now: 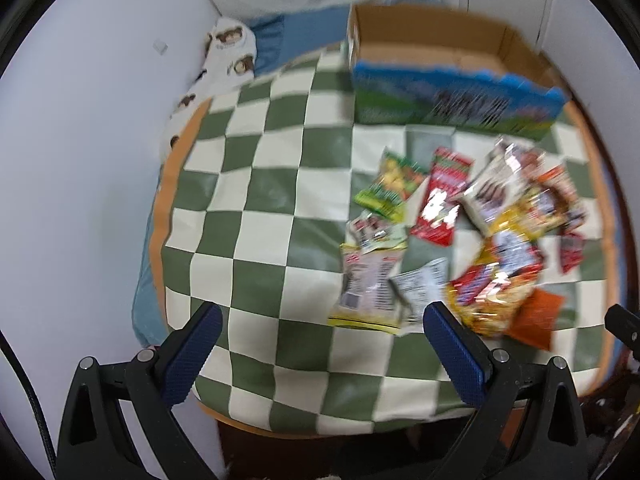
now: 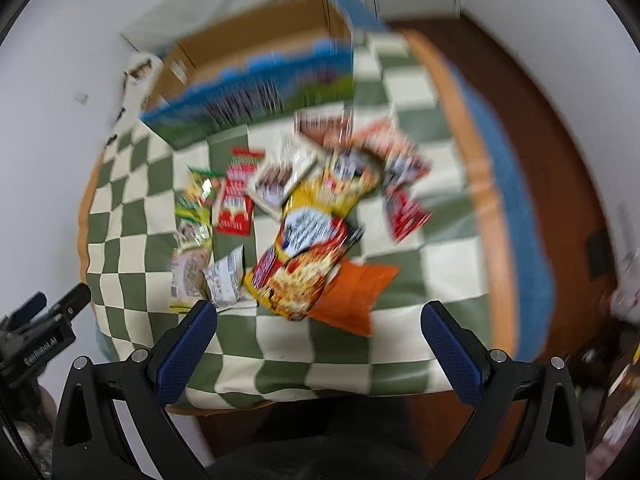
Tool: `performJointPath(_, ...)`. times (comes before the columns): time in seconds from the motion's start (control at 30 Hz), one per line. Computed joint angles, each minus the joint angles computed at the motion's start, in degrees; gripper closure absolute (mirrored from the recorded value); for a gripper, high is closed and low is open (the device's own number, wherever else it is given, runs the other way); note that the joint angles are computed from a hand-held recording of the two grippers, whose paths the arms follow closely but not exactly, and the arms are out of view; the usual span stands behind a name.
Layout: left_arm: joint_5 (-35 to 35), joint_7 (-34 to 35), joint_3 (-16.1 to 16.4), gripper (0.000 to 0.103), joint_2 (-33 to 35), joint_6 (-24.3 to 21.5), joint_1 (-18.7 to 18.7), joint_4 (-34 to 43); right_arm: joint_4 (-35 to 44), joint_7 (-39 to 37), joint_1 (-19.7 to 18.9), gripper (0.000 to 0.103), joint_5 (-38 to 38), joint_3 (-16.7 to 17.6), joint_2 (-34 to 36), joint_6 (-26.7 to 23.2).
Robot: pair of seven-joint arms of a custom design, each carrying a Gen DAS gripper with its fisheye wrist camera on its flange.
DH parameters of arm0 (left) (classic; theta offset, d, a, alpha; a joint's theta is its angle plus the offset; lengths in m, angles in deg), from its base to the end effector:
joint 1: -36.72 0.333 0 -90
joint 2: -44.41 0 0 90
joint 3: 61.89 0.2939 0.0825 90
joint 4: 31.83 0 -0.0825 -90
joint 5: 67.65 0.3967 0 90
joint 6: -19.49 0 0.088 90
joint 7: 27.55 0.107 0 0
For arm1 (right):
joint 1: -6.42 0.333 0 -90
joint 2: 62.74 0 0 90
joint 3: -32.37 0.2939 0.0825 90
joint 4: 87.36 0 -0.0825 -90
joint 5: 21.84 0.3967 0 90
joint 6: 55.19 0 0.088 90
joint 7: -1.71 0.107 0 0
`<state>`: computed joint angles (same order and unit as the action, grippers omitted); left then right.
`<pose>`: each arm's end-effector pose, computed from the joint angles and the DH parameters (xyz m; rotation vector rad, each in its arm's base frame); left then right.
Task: Organize snacks
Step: 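Grasp the clear bread bag with left tool while right tool grasps Cheese Buldak bag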
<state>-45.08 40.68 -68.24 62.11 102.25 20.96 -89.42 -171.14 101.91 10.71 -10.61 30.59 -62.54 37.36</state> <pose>0.6050 -0.1810 0.6819 -2.0303 1.8784 0.0289 0.5707 0.0451 0.6595 -1.9160 2.1789 0.0874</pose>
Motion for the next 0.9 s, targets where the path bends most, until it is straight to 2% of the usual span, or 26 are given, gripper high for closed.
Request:
performJointPath(0.13, -1.5, 1.3, 0.7, 0.000, 2.7, 0.6, 1.8, -1.7, -1.8, 4.0, -0.6, 0.000, 4.8, 0.1, 6.0, 1.1)
performJointPath(0.2, -2.5, 1.9, 1.1, 0.000, 5.2, -0.9, 2.3, -0.4, -2.3, 6.8, -0.6, 0.000, 5.5, 0.6, 8.4, 1.6)
performJointPath(0.27, -4.9, 2.7, 1.0, 0.000, 5.9, 0.4, 3.5, -1.7, -2.5, 8.9, -0.7, 0.000, 6.8, 1.1, 10.6, 2.3)
performJointPath(0.47, -10.7, 6.0, 1.1, 0.000, 12.2, -1.7, 5.3, 1.3, -1.1, 13.3, 0.1, 0.001, 4.4, 2.5, 16.0, 3.1)
performJointPath(0.53, -12.5, 6.2, 1.2, 0.000, 14.7, -2.4, 5.7, 3.0, 0.3, 14.5, 0.7, 0.004, 3.3, 3.0, 17.8, 2.6)
performJointPath(0.57, -13.6, 6.2, 1.2, 0.000, 15.7, -2.9, 6.1, 3.7, 1.5, 14.9, 0.9, 0.012, 2.9, 3.2, 19.1, 1.8)
performJointPath(0.6, -14.2, 6.1, 1.3, 0.000, 16.2, -3.0, 6.1, 3.8, 3.1, 15.6, 1.3, 0.014, 1.6, 3.3, 20.6, 0.5)
performJointPath(0.67, -16.0, 6.2, 1.1, 0.000, 16.7, -2.9, 6.8, 3.4, 4.4, 15.5, 1.8, 0.015, 0.1, 3.7, 22.0, 0.0)
performJointPath(0.77, -18.0, 5.7, 1.1, 0.000, 15.7, -1.3, 7.8, 0.4, 6.0, 9.1, 2.8, 0.017, -3.4, 4.6, 23.0, -1.0)
performJointPath(0.9, -21.4, 5.3, 0.9, 0.000, 12.2, 2.9, 9.9, -6.7, 9.8, -8.1, 7.2, 0.019, -15.1, 5.9, 24.7, -3.9)
